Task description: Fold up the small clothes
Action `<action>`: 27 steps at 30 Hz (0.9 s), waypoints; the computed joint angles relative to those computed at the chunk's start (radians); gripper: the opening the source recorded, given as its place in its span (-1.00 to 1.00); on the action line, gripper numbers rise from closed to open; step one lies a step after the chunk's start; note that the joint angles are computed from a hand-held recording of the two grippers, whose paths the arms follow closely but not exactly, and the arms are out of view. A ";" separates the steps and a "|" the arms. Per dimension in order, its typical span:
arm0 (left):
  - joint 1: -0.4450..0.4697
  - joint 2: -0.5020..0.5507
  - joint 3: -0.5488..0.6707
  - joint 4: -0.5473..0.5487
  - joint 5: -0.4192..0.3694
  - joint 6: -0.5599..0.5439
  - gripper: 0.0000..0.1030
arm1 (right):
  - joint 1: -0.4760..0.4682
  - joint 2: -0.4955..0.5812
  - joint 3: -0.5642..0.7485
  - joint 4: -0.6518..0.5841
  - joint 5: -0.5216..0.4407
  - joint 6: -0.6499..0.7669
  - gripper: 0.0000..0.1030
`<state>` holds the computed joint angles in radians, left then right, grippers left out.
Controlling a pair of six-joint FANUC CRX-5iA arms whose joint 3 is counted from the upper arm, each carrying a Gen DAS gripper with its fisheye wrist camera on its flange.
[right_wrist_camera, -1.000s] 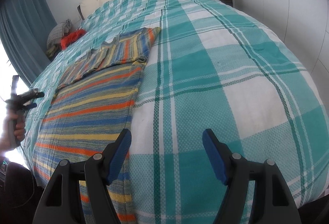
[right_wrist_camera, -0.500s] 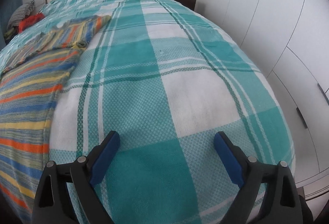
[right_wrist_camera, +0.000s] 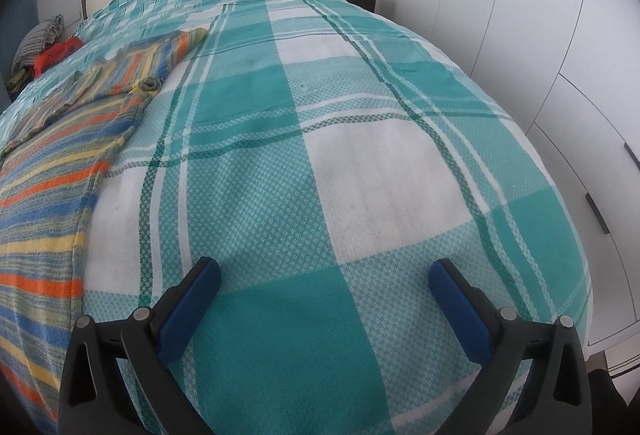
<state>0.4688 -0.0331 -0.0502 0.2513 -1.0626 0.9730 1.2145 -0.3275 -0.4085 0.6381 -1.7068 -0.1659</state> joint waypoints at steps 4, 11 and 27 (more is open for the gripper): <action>-0.002 -0.001 0.001 -0.006 -0.001 0.009 0.99 | 0.000 0.000 0.000 0.000 -0.001 0.000 1.00; -0.005 -0.002 0.004 -0.015 -0.002 0.020 0.99 | 0.001 0.001 0.000 0.000 -0.001 0.000 1.00; -0.003 -0.009 -0.007 -0.012 0.011 0.018 0.99 | -0.003 0.007 0.019 -0.009 -0.015 0.020 0.99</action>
<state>0.4653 -0.0419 -0.0570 0.2393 -1.0513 0.9913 1.2119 -0.3208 -0.3894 0.6289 -1.7213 -0.1461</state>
